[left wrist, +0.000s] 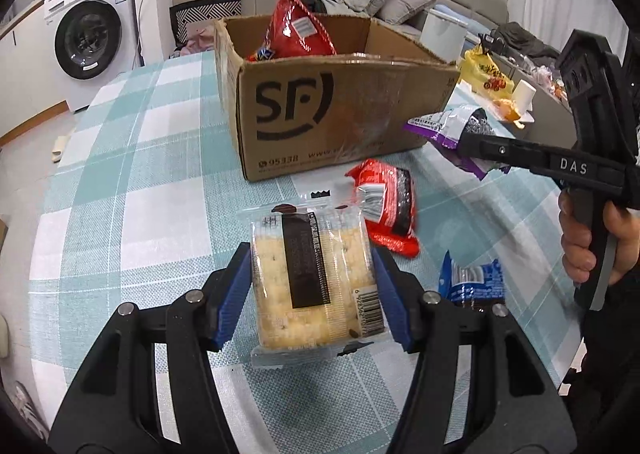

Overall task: Organize snacks
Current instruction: 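Lift the cracker pack and silver bag and carry them toward the box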

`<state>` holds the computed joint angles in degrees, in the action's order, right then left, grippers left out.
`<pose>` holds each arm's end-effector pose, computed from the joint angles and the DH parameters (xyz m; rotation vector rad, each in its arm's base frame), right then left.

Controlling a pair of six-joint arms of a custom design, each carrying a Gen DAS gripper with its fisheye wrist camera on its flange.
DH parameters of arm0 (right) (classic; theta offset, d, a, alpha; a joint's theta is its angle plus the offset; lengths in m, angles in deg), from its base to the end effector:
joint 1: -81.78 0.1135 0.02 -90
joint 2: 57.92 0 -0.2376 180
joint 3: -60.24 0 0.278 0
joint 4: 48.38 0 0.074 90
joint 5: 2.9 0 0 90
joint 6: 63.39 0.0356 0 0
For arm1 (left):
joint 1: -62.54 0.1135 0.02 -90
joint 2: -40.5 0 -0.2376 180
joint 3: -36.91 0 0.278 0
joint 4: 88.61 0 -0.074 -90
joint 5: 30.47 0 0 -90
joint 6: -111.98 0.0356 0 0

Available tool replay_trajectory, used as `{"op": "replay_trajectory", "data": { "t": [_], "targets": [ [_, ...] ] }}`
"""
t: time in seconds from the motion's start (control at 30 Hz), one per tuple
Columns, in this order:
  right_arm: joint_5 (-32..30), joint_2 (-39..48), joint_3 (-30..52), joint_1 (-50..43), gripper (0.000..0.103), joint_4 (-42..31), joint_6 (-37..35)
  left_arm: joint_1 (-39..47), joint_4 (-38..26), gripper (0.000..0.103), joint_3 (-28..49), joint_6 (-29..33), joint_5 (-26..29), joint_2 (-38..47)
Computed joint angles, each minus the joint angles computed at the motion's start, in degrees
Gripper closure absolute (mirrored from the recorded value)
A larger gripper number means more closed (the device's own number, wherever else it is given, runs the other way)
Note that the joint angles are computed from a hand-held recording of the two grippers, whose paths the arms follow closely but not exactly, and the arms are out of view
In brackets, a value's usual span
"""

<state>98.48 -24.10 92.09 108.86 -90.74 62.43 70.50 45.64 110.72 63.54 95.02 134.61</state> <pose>0.1620 0.0749 0.1601 0.2768 2.3307 0.3159 0.3392 0.0266 0.1599 0.8736 2.3141 -0.4979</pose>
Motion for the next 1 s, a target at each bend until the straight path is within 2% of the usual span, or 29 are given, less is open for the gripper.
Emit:
{"op": "replay_trajectory", "data": {
  "t": [0.43, 0.8, 1.0],
  "targets": [
    [2.3, -5.0, 0.8, 3.9, 0.055, -2.3, 1.0, 2.5, -0.6, 0.046, -0.6, -2.3, 6.6, -4.1],
    [7.4, -7.7, 2.6, 9.0, 0.055, -3.4, 2.1, 2.7, 0.4, 0.046, -1.0, -5.7, 7.7, -7.5],
    [9.7, -9.5, 3.0, 10.2, 0.055, -3.9, 3.1, 2.7, 2.9, 0.046, -0.4, -9.3, 8.6, -8.6]
  ]
}}
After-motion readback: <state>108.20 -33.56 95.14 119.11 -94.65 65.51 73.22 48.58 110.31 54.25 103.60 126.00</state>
